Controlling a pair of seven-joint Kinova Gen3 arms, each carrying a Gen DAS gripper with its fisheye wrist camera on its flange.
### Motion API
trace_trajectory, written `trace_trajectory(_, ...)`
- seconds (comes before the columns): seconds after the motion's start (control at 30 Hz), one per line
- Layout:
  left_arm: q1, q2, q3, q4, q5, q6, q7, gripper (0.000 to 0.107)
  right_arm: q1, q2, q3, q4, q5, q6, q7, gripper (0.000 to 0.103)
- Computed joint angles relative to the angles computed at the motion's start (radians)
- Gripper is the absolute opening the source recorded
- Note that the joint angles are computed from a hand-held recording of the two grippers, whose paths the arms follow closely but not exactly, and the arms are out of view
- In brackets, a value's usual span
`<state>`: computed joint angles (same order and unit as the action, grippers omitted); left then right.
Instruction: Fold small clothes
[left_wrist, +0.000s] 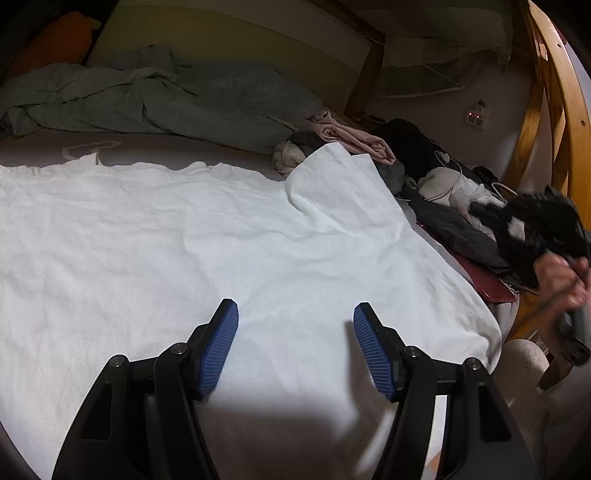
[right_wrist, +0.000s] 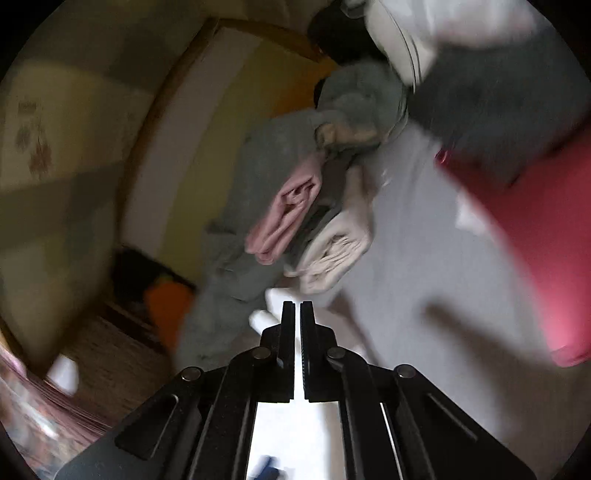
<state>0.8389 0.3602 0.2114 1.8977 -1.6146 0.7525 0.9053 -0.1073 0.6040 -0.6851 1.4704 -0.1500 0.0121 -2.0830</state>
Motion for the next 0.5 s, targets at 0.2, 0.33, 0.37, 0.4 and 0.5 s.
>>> trace_trajectory(0.2, -0.001, 0.001, 0.003, 0.003, -0.008, 0.004, 0.016, 0.064, 0.204, 0.081, -0.260, 0.077, -0.136, 0.128, 0.100, 0.067)
trace_trajectory(0.33, 0.000, 0.002, 0.003, 0.004, -0.012, 0.005, 0.021, 0.064, 0.244, 0.193, -0.365, 0.074, -0.177, 0.147, 0.157, 0.063)
trace_trajectory(0.37, -0.001, 0.001, 0.003, 0.005, -0.014, 0.004, 0.023, 0.064, 0.245, 0.236, -0.390, 0.052, -0.199, 0.170, 0.179, 0.060)
trace_trajectory(0.4, -0.001, 0.002, 0.004, 0.004, -0.013, 0.005, 0.022, 0.064, 0.242, 0.261, -0.397, 0.037, -0.204, 0.186, 0.186, 0.058)
trace_trajectory(0.5, 0.000, 0.004, 0.004, -0.001, -0.002, 0.007, 0.007, 0.064, 0.175, 0.249, -0.317, -0.001, -0.218, 0.205, 0.141, 0.055)
